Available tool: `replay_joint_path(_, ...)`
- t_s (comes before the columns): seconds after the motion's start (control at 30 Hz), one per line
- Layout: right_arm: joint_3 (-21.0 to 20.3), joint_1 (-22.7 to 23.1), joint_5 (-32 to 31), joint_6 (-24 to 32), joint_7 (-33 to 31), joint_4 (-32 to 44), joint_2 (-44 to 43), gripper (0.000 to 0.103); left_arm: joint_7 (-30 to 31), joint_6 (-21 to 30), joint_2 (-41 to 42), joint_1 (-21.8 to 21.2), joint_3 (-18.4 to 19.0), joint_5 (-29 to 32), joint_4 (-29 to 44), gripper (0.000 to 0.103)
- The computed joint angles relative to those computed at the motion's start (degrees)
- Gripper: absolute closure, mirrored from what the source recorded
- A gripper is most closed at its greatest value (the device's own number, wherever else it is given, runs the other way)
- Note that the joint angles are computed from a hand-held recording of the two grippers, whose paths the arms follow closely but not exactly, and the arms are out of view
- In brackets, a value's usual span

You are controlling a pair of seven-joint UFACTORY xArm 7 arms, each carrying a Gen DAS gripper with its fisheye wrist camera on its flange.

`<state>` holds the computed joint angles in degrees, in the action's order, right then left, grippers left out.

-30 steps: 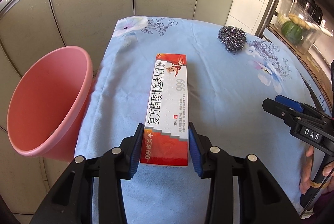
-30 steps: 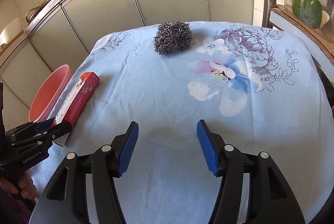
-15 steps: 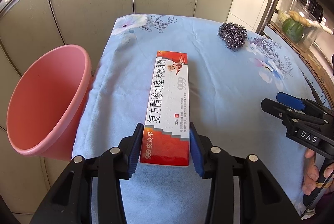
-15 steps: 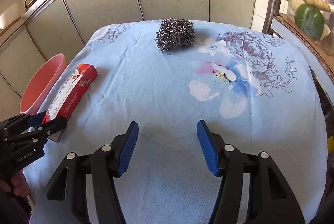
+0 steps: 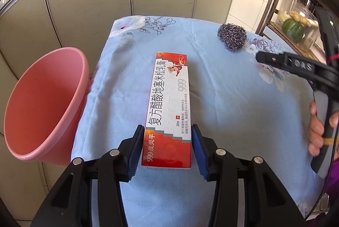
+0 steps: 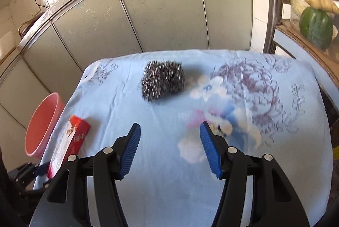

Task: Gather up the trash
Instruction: 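Grasp the steel wool ball with right tool while left tool aligns on medicine box, then grasp the red medicine box with left tool, lift it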

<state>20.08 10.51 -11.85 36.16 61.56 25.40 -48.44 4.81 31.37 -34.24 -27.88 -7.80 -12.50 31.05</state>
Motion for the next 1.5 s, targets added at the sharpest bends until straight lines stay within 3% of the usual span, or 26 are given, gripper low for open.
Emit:
replay_joint_path(0.23, 1.5, -4.87, -4.52, -5.64, 0.18, 5.34, 9.4, 0.044, 2.02, 0.03, -0.24, -1.04, 1.27, -1.33, -0.3, 0.058)
replay_joint_path(0.43, 2.72, -7.92, -8.78, -5.77, 3.81, 9.54, 16.05, 0.044, 3.4, 1.02, -0.54, -1.15, 1.7, -2.41, -0.21, 0.058)
replay_joint_path(0.47, 2.35, -7.68, -9.15, -5.64, 4.05, 9.69, 16.64, 0.046, 3.55, 1.18, -0.57, -1.1, 1.71, -2.51, -0.16, 0.058)
replay_joint_path(0.53, 1.72, -7.1, -9.67, -5.06, 4.67, 9.75, 17.47, 0.071, 3.71, 1.54, -0.66, -1.02, 1.67, -2.73, -0.05, 0.058)
replay_joint_path(0.57, 1.09, -6.4, -9.48, -4.98, 4.72, 9.4, 17.39, 0.073, 3.8, 1.67, -0.66, -1.01, 1.71, -2.89, 0.02, 0.058)
replay_joint_path(0.63, -0.17, -5.03, -8.84, -5.73, 4.79, 7.97, 15.92, 0.079, 3.93, 2.05, -0.58, -1.02, 1.76, -3.24, 0.3, 0.058)
replay_joint_path(0.87, -1.05, -0.65, -4.58, -3.45, 3.67, 3.39, 5.58, 0.081, 3.27, 1.99, -0.93, -0.94, 0.51, -3.36, 0.99, 0.057)
replay_joint_path(1.13, 3.12, 3.91, -0.92, 3.3, 3.07, 2.67, -3.59, 0.081, -0.41, 1.92, -0.18, -0.43, -2.32, -0.45, 2.06, 0.057)
replay_joint_path(1.5, 5.1, 7.58, 2.63, 7.9, 4.19, 2.18, -8.78, 0.081, -5.41, 0.93, 1.38, 0.13, -4.58, 4.48, 3.01, 0.057)
